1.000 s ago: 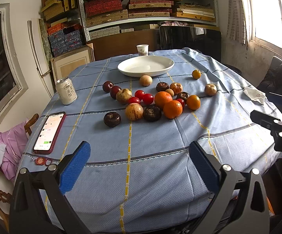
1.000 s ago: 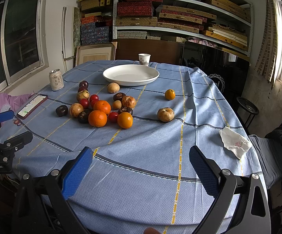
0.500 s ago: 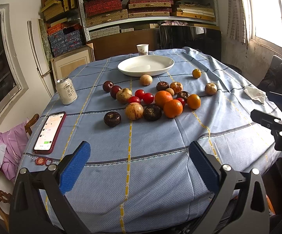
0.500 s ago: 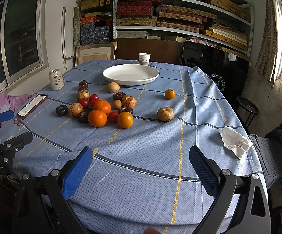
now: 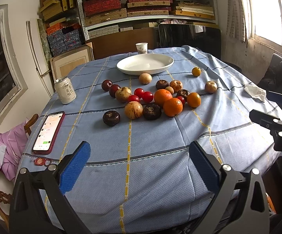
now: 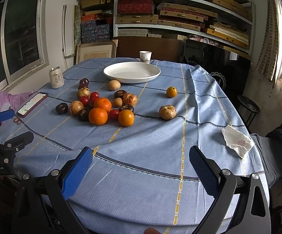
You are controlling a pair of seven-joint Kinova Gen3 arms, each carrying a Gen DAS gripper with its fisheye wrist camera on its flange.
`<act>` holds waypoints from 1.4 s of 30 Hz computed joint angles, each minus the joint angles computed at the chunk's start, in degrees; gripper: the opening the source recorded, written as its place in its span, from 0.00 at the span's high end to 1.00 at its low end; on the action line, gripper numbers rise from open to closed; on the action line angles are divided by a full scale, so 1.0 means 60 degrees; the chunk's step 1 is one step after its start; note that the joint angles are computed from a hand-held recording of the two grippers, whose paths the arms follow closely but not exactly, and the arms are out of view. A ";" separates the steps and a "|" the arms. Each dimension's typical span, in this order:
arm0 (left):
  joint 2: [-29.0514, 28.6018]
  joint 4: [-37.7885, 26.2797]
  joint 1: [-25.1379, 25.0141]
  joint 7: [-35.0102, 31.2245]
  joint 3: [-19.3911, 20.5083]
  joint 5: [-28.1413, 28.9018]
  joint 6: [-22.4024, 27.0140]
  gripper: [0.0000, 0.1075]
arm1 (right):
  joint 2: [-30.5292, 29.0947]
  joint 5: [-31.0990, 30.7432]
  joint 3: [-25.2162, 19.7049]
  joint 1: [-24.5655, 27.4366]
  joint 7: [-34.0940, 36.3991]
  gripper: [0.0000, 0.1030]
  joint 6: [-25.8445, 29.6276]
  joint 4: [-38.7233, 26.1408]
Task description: Organize fruits
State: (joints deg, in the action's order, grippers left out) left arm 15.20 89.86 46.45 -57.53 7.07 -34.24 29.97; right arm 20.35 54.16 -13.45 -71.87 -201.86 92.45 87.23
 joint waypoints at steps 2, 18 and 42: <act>0.0062 0.0022 -0.0048 -0.0042 0.0004 0.0045 -0.0040 0.08 | -0.0026 0.0020 0.0005 0.0036 0.0065 0.03 -0.0045 0.0023; 0.1067 -0.1194 -0.0672 -0.1450 -0.0195 0.1777 -0.0070 0.08 | -0.1188 0.0456 -0.0369 0.1408 -0.0647 0.03 -0.2190 0.1744; 0.3442 -0.4898 -0.2440 -0.5055 0.0339 0.5267 0.2292 0.08 | -0.0961 -0.2010 0.0868 0.4918 0.4541 0.49 -0.5155 0.1617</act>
State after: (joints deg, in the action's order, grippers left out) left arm 35.85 60.47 31.81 -87.86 9.10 -2.63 43.72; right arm 14.59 42.10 -8.24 -42.35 -174.62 61.52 96.93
